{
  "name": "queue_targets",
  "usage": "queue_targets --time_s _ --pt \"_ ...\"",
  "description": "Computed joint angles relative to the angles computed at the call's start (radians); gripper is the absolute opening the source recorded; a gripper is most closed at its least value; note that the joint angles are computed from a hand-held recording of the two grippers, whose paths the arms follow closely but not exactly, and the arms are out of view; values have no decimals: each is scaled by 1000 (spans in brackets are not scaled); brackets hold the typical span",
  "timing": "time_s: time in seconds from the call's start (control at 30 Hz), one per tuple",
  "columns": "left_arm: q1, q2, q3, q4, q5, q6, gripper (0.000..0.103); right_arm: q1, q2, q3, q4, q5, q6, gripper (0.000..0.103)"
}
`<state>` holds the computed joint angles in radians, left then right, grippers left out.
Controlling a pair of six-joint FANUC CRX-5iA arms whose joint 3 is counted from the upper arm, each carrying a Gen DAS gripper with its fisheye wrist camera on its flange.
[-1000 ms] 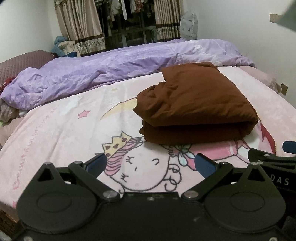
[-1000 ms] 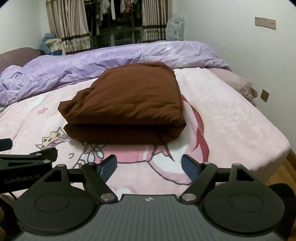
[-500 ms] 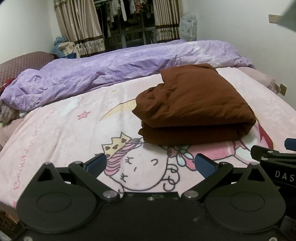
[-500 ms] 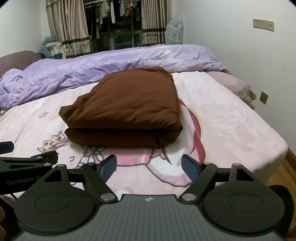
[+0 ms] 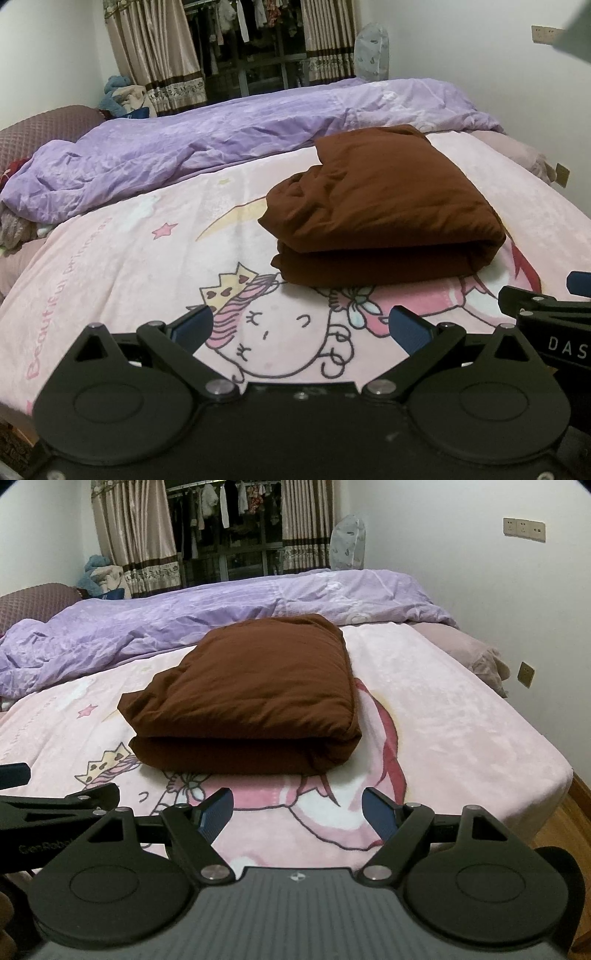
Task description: Fold large clothes
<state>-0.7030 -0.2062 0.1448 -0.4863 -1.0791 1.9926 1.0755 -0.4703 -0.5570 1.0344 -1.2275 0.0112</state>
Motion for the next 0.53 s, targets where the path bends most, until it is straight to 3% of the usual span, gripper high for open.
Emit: queue_targets --time_s 0.4,0.53 --pt "0 -6 -7 0 8 -3 103 8 0 0 1 -7 -4 93" --pt "3 -36 -39 -3 55 6 103 8 0 0 1 -8 -4 93"
